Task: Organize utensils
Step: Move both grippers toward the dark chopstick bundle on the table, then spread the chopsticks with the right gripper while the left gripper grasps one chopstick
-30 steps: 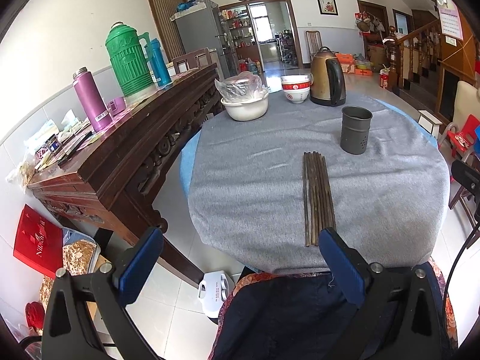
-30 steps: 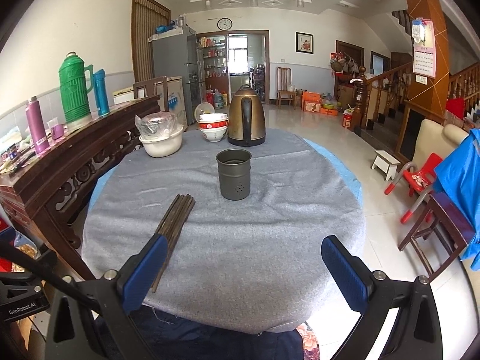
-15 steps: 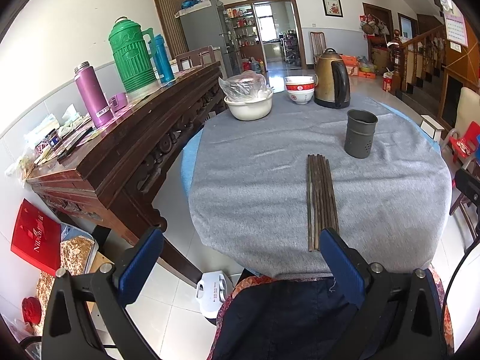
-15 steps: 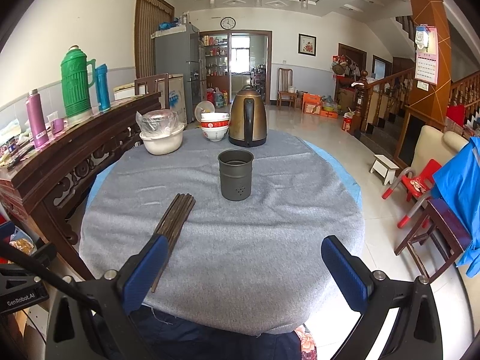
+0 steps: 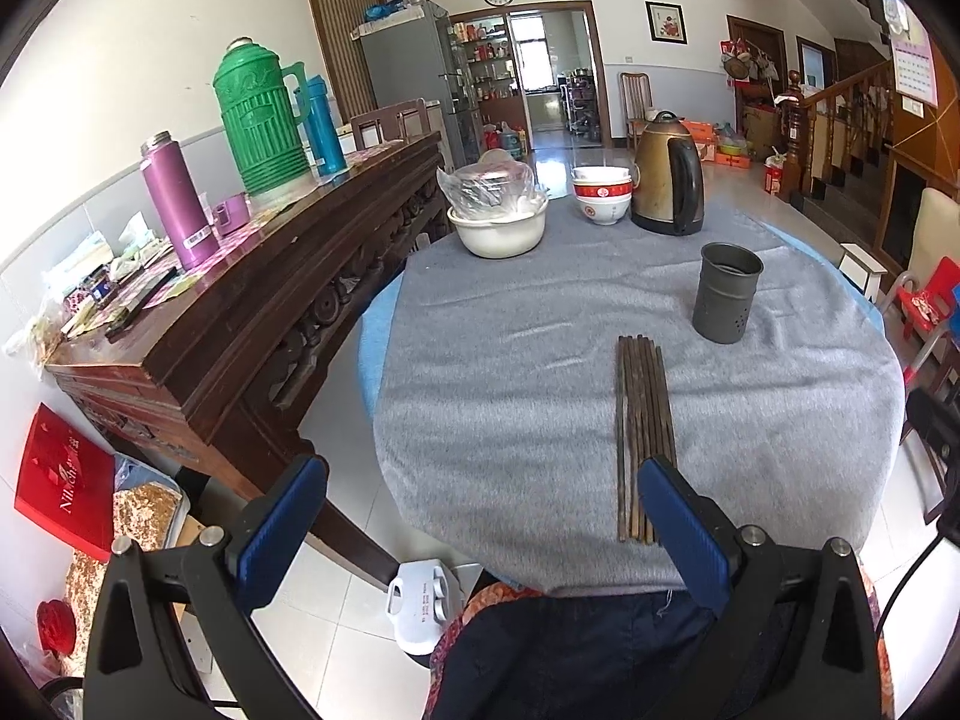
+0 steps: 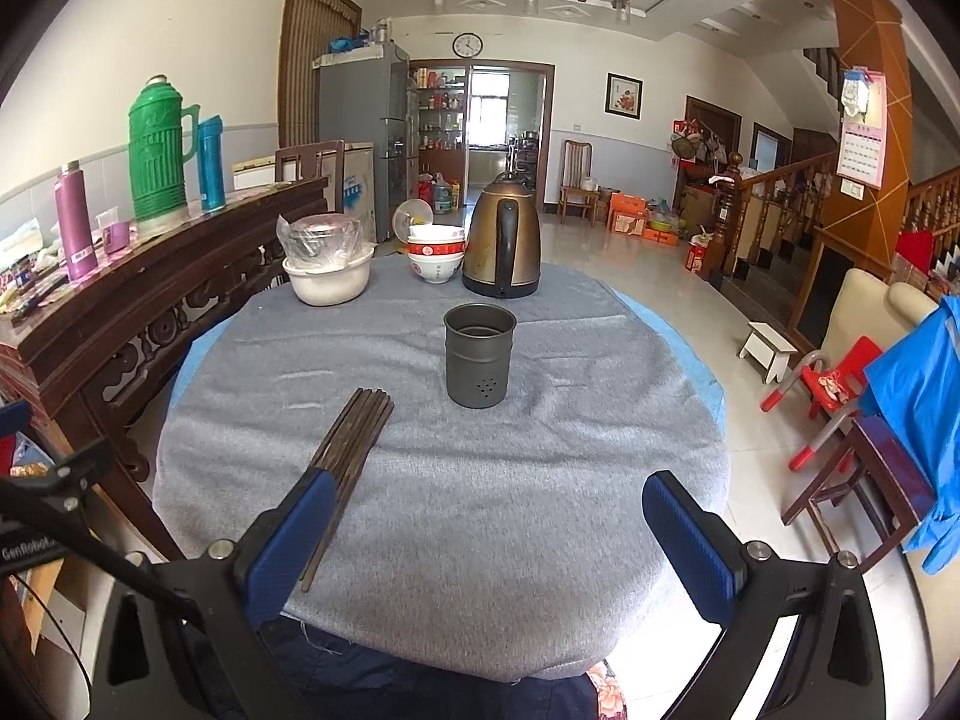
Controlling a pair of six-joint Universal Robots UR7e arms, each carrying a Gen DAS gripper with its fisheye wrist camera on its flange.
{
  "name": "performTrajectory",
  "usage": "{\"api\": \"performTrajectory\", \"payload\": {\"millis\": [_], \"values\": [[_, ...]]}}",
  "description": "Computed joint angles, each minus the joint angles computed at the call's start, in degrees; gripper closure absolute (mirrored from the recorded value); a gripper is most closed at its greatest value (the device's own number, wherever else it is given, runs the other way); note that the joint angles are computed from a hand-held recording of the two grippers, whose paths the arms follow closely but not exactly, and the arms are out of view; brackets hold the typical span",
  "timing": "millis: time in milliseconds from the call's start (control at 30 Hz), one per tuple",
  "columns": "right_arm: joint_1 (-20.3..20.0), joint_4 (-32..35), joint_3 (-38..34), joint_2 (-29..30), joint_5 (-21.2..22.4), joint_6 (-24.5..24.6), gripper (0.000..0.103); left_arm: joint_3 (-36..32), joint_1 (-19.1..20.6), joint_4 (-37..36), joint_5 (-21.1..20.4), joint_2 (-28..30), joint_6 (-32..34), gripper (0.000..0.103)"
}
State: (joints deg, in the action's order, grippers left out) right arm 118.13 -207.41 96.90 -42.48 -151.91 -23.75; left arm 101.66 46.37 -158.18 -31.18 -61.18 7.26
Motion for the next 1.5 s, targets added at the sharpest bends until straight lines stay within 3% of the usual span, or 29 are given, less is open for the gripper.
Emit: {"api": "performTrajectory", "payload": {"millis": [167, 267, 467, 700, 800, 967, 1033, 1167, 1400, 1500], "values": [[-0.68, 1.67, -2.44, 1.2, 0.07, -1.49, 0.0, -4.27, 1.62, 0.7, -2.52, 2.76, 1.53, 0.0], [-1.67, 6.28, -3.27, 0.7, 1.61, 1.44, 0.0, -8.31, 3.12, 2.72, -4.94, 5.32, 2.69, 0.0], [-5.06, 21.02, -6.86, -0.64, 7.62, 10.45, 0.0, -17.16, 6.64, 10.93, -10.37, 9.61, 3.31, 0.0], [-10.91, 41.79, -17.47, 2.0, 17.78, 22.6, 0.002, -26.99, 11.43, 15.78, -15.95, 14.89, 4.5, 0.0], [-12.89, 49.13, -23.69, 5.4, 20.62, 26.21, 0.016, -32.04, 13.79, 20.43, -18.8, 17.81, 3.59, 0.002], [-16.04, 62.07, -34.43, 11.36, 24.91, 32.94, 0.055, -38.17, 16.65, 26.7, -23.77, 21.28, 2.67, 0.034], [-16.96, 66.08, -38.85, 14.02, 25.12, 35.18, 0.064, -40.39, 17.75, 29.22, -25.87, 22.4, 2.47, 0.047], [-17.69, 69.32, -43.97, 16.88, 25.38, 36.93, 0.066, -43.43, 19.22, 32.53, -28.5, 23.87, 2.46, 0.054], [-17.92, 76.83, -49.88, 19.0, 22.99, 39.09, 0.074, -49.72, 20.51, 37.65, -31.49, 26.95, 4.37, 0.054], [-17.6, 80.15, -50.35, 18.61, 19.79, 40.05, 0.074, -51.63, 20.49, 39.53, -32.08, 27.94, 4.95, 0.054]]}}
